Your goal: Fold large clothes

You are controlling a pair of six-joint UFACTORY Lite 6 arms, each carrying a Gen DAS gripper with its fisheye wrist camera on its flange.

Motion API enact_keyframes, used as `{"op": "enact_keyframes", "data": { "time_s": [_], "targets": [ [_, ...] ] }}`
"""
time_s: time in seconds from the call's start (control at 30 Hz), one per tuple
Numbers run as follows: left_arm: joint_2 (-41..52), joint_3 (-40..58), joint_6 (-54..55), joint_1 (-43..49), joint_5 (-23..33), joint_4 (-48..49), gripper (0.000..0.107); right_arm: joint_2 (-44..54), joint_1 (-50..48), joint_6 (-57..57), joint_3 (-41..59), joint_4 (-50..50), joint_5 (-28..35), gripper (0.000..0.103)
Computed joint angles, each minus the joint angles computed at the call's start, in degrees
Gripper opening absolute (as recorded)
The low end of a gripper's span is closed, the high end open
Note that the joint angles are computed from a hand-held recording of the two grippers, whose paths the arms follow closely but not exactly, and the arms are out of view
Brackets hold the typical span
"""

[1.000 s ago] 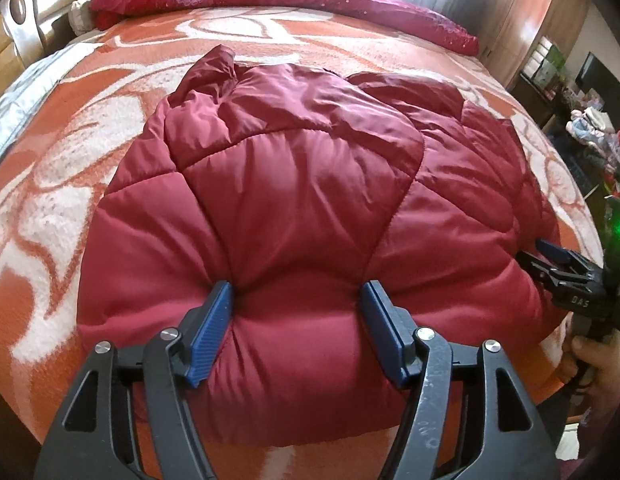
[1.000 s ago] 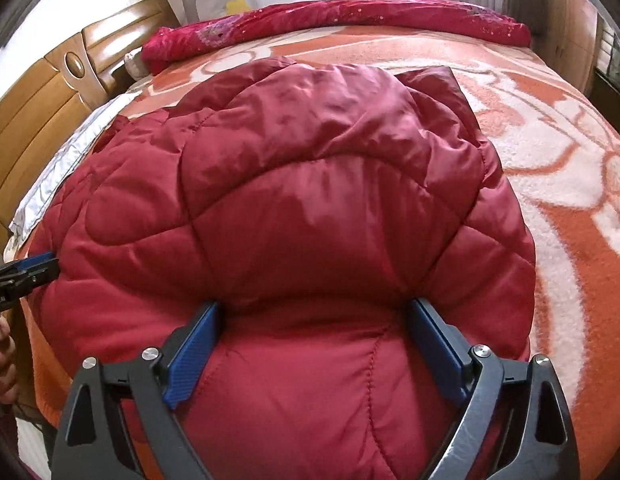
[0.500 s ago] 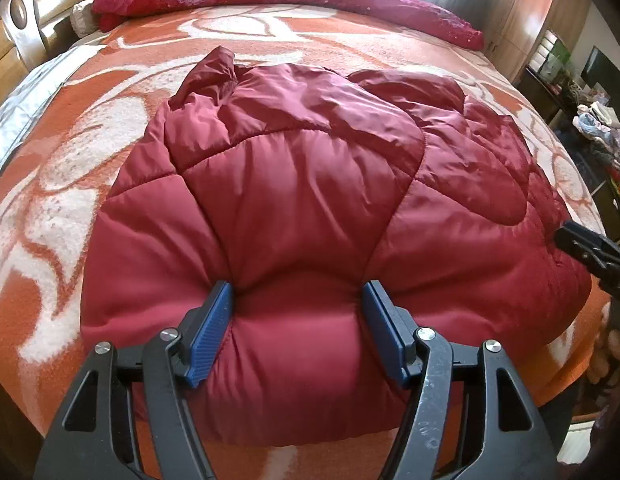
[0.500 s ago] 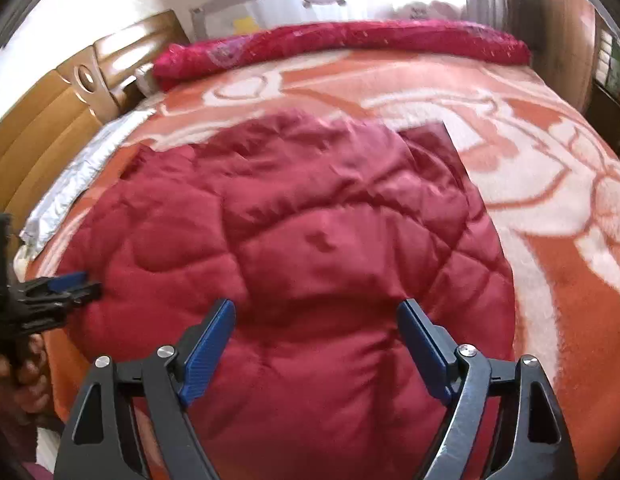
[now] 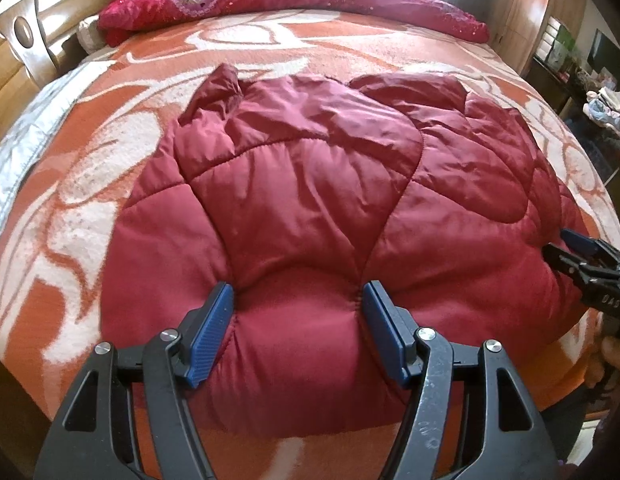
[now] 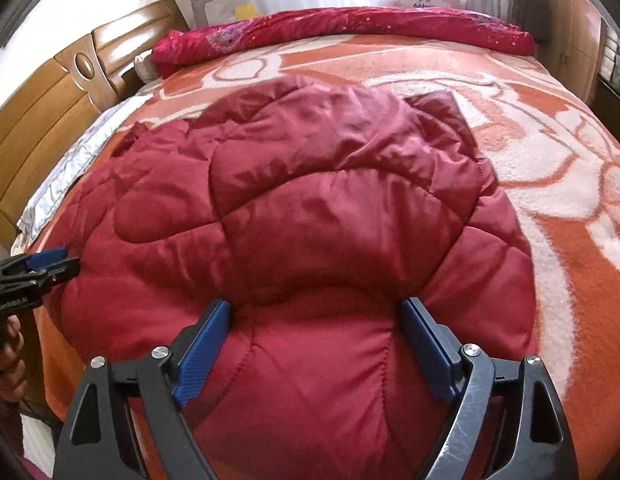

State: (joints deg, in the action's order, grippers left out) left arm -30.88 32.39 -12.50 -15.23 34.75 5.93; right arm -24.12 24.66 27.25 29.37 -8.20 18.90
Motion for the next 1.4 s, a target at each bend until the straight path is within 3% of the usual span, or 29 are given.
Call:
{"op": "enact_keyframes", "data": {
  "time_s": [0.3, 0.57, 0.73, 0.87, 1.03, 1.23, 1.4],
  "targets": [
    [-7.4, -1.3, -11.3, -8.0, 6.8, 9.4, 0.068, -15.3, 6.2, 6.9, -1.2, -4.1, 10.6, 0.088],
    [-11.1, -3.6, -19.1, -15.1, 10.7, 15.4, 0.072, -18.7, 17.2, 18.0, -1.3, -12.1, 16.0, 0.088],
    [-11.4, -4.5, -22.7, -17.9, 11.7, 18.1, 0.075, -17.0, 19.9, 21.4, -0.8, -14.8, 15.5, 0.088],
    [-11.2, -4.8, -22.6, -17.4, 11.3, 17.9, 0.078, -13.3, 16.3, 19.9, -1.2, -14.4, 12.3, 0.088],
    [-11.5, -4.6, -22.0, -17.3, 11.6, 17.8, 0.078, -12.6, 9.3, 12.2, -4.2, -6.7, 9.1, 0.088],
    [-16.5, -4.3, -21.0, -20.7, 15.1, 16.3, 0.078, -20.1, 13.3, 14.3, -4.2, -7.3, 15.5, 0.088],
    [-20.6, -3.4, -28.3, -30.9, 21.6, 21.7, 0.080, -25.9, 23.2, 24.1, -2.0, -14.5, 23.9, 0.088]
  ]
}}
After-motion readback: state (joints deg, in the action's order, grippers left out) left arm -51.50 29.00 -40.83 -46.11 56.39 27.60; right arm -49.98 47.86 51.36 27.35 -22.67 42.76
